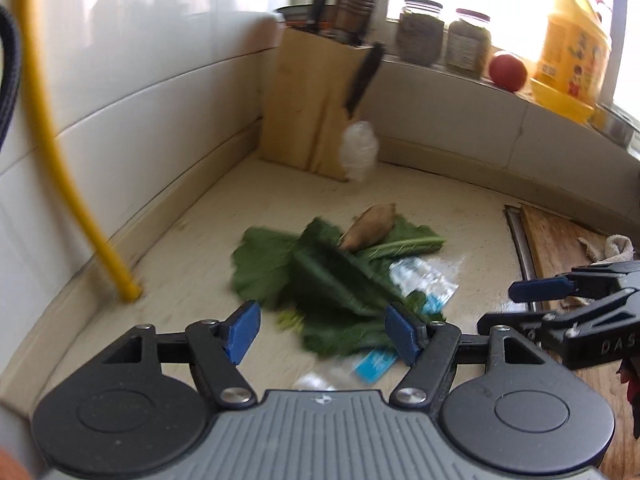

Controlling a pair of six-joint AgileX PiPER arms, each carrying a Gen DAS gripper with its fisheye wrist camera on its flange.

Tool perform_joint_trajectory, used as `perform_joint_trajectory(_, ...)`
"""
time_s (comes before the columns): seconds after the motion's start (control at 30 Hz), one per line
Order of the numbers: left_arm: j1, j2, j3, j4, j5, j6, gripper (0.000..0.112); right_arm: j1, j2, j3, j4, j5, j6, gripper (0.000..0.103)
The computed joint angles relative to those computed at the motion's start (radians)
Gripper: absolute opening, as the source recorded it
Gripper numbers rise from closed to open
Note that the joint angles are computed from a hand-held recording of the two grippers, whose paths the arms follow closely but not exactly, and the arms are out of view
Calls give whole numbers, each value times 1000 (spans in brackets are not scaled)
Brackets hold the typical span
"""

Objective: Collect trash
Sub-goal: 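Move both open tools back to the scrap pile on the counter, then close the left gripper on a sweet potato while the right gripper grasps another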

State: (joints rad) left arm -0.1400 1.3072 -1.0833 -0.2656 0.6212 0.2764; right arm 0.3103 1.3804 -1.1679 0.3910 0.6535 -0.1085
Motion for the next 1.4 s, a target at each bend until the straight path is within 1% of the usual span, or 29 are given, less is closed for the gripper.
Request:
perform_joint_trajectory(0.13,-41,113,-121,-40,-13,100,64,-78,10,20,77,2,-103,82)
perform_joint_trajectory(0.2,-57,195,-210,-52,4,163,64,-114,18,32,132,-1,-160,82)
perform_joint_trajectory(0.37,-98,403,-425,-35,43,240,64,-170,32,39,200,22,-222,82)
perform_joint_trajectory(0.5,-112,577,-618,-35,122,277,64,-167,-7,88,181,21,-189,82)
perform_joint_trajectory(0.6,-122,673,-723,-27,167,288,64,-140,-39,127,122,4,-107,82)
perform_joint_trajectory(0.7,-117,747,-804,-54,221,311,64,-108,-42,145,49,-19,-5,82)
perform_joint_trajectory(0.77,-112,780,-834,-66,242,322,63,-92,-32,147,6,-32,60,82)
perform_joint_trajectory(0.8,-112,792,-841,-69,247,329,60,-90,-25,145,3,-35,72,82)
perform_joint_trajectory(0.83,-104,799,-843,-92,248,348,59,-89,-14,140,1,-36,80,82)
perform_joint_trajectory(0.87,-92,809,-857,-123,265,362,56,-85,-4,134,-9,-38,94,82)
perform_joint_trajectory(0.9,-80,825,-887,-147,301,366,50,-79,7,128,-20,-40,106,82)
perform_joint_trajectory(0.93,-70,834,-908,-168,332,367,48,-74,18,123,-29,-44,115,81)
perform_joint_trajectory(1.0,-73,824,-902,-142,332,341,33,-64,38,112,-50,-47,125,77)
perform_joint_trajectory(1.03,-73,815,-897,-132,340,331,33,-56,44,114,-68,-59,135,76)
perform_joint_trajectory(1.07,-69,806,-890,-138,348,329,32,-40,46,115,-112,-74,165,72)
perform_joint_trajectory(1.1,-61,795,-877,-149,352,335,32,-25,49,113,-164,-79,201,65)
perform_joint_trajectory(1.13,-56,779,-858,-154,351,343,32,-15,50,111,-198,-81,229,60)
perform_joint_trajectory(1.2,-45,754,-840,-156,369,350,32,-20,47,115,-203,-80,238,48)
perform_joint_trajectory(1.23,-43,751,-841,-153,384,349,32,-31,46,115,-182,-74,220,44)
perform_joint_trajectory(1.3,-44,753,-842,-139,391,347,33,-52,32,125,-150,-68,200,44)
perform_joint_trajectory(1.4,-43,777,-858,-144,381,323,36,-70,4,151,-145,-70,204,44)
